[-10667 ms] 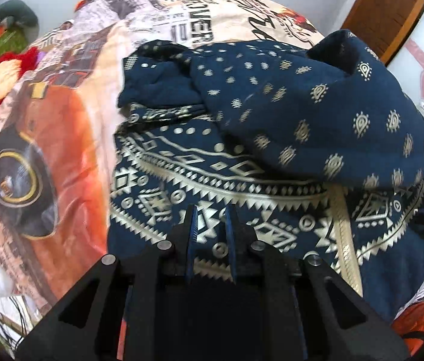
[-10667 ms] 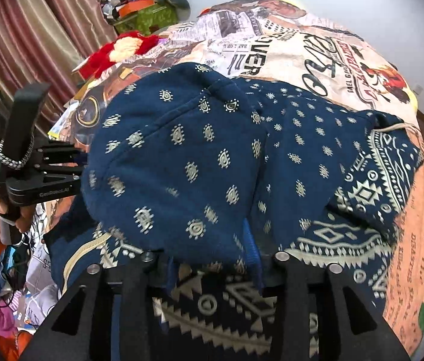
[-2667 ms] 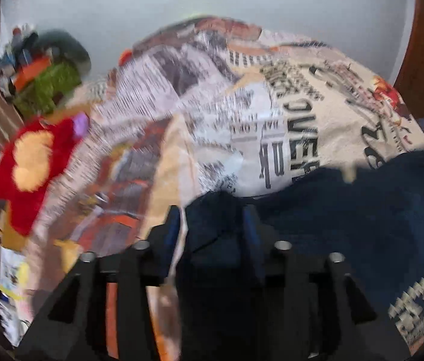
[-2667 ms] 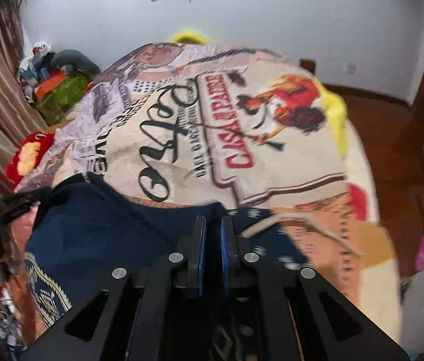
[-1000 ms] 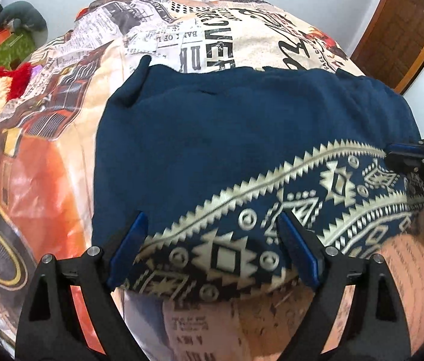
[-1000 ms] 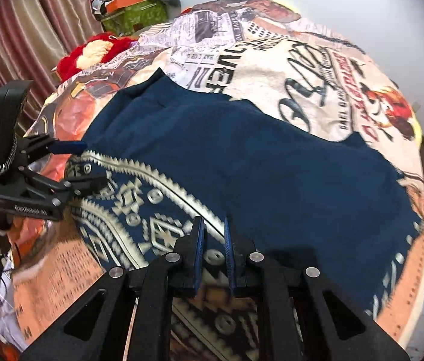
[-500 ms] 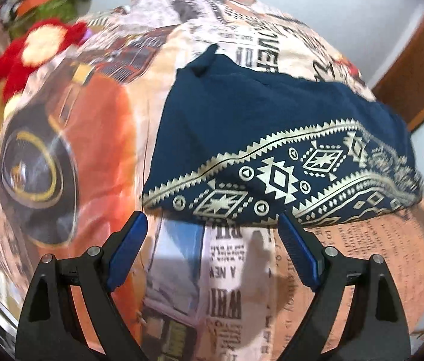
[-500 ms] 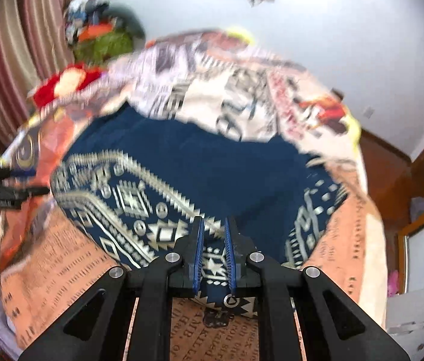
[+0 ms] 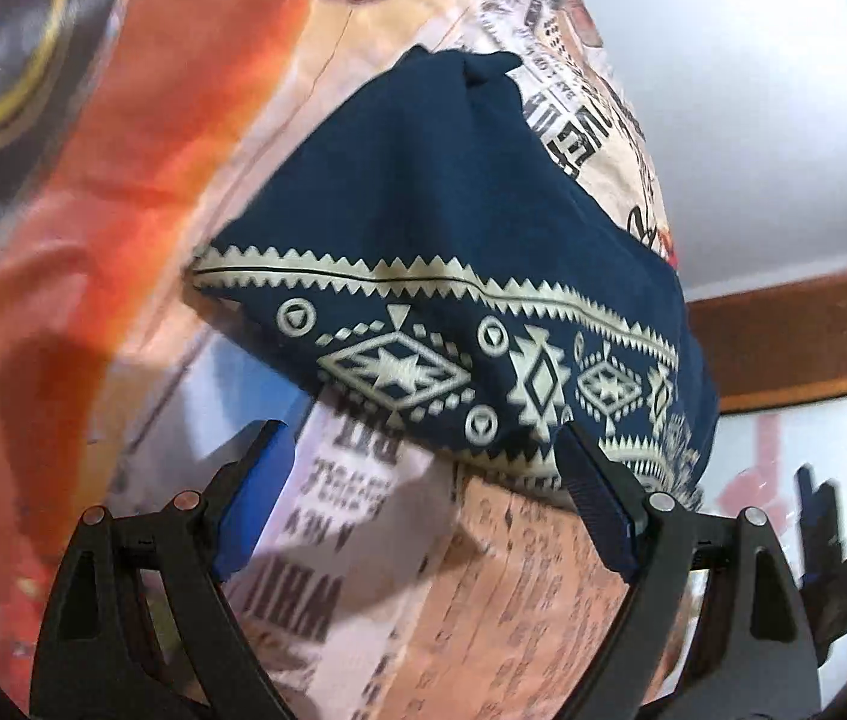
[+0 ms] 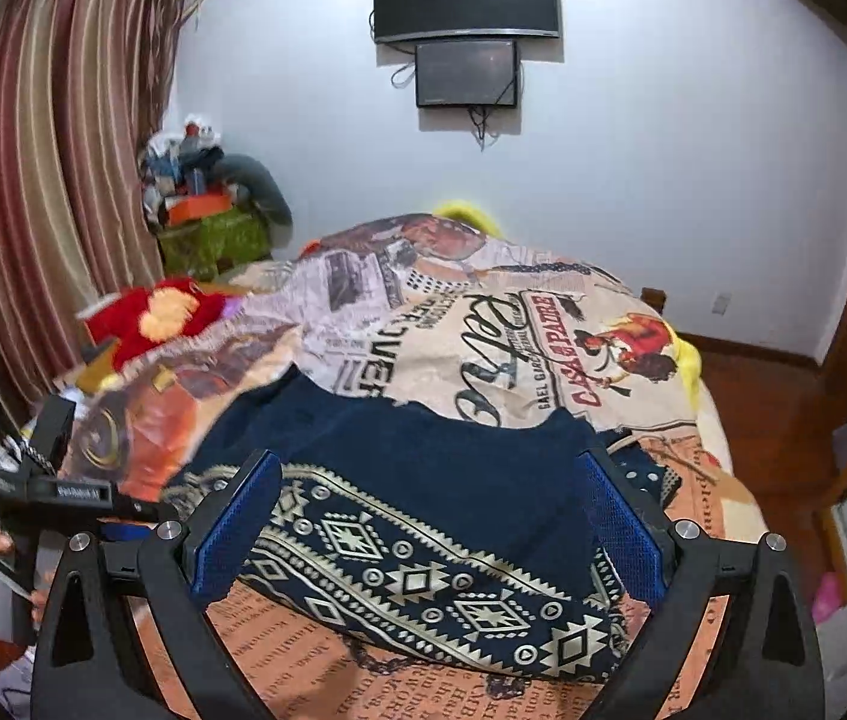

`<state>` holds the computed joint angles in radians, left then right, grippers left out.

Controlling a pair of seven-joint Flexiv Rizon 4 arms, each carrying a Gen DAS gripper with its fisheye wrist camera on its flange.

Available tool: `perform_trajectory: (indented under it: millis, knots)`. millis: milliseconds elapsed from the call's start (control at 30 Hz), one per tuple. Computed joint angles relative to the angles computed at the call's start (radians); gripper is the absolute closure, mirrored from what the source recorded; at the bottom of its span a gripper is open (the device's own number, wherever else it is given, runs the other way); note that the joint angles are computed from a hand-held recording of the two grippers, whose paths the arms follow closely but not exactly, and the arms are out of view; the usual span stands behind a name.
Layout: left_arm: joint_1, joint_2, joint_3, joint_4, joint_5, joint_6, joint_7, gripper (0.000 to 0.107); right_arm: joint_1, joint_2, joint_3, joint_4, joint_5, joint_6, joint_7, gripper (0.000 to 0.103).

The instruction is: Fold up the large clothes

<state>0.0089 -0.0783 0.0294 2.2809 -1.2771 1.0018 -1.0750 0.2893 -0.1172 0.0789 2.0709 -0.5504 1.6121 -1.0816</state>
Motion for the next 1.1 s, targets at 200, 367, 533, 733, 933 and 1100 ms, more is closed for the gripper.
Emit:
perform_trajectory:
  millis: [200,367,533,733,933,1100]
  knots:
    - [-0.005,-0.091,-0.031,-0.077,-0.124,0.066,0.067,0.018,0.001,-0.046,-0.009,-0.041,-0.046,-0.088,0.043,0.005]
    - [0.007,-0.164,-0.057,-0.148,-0.223,0.093,0.126,0.025,-0.013,-0.120,0.072,-0.146,0.116,-0.208,-0.103,0.005]
    - [0.009,-0.204,-0.059,-0.187,-0.219,0.134,0.119,0.071,0.004,-0.215,0.117,-0.281,0.218,-0.341,-0.244,0.005]
    - [-0.025,-0.203,-0.068,-0.202,-0.174,0.276,0.181,0.093,0.044,-0.321,0.140,-0.437,0.307,-0.483,-0.358,0.005]
    - [-0.054,-0.161,-0.095,-0.205,-0.043,0.450,0.260,0.097,0.098,-0.377,0.110,-0.492,0.291,-0.581,-0.433,0.005]
    - [-0.065,-0.136,-0.128,-0.228,-0.004,0.495,0.329,0.098,0.094,-0.401,0.135,-0.522,0.341,-0.656,-0.523,0.001]
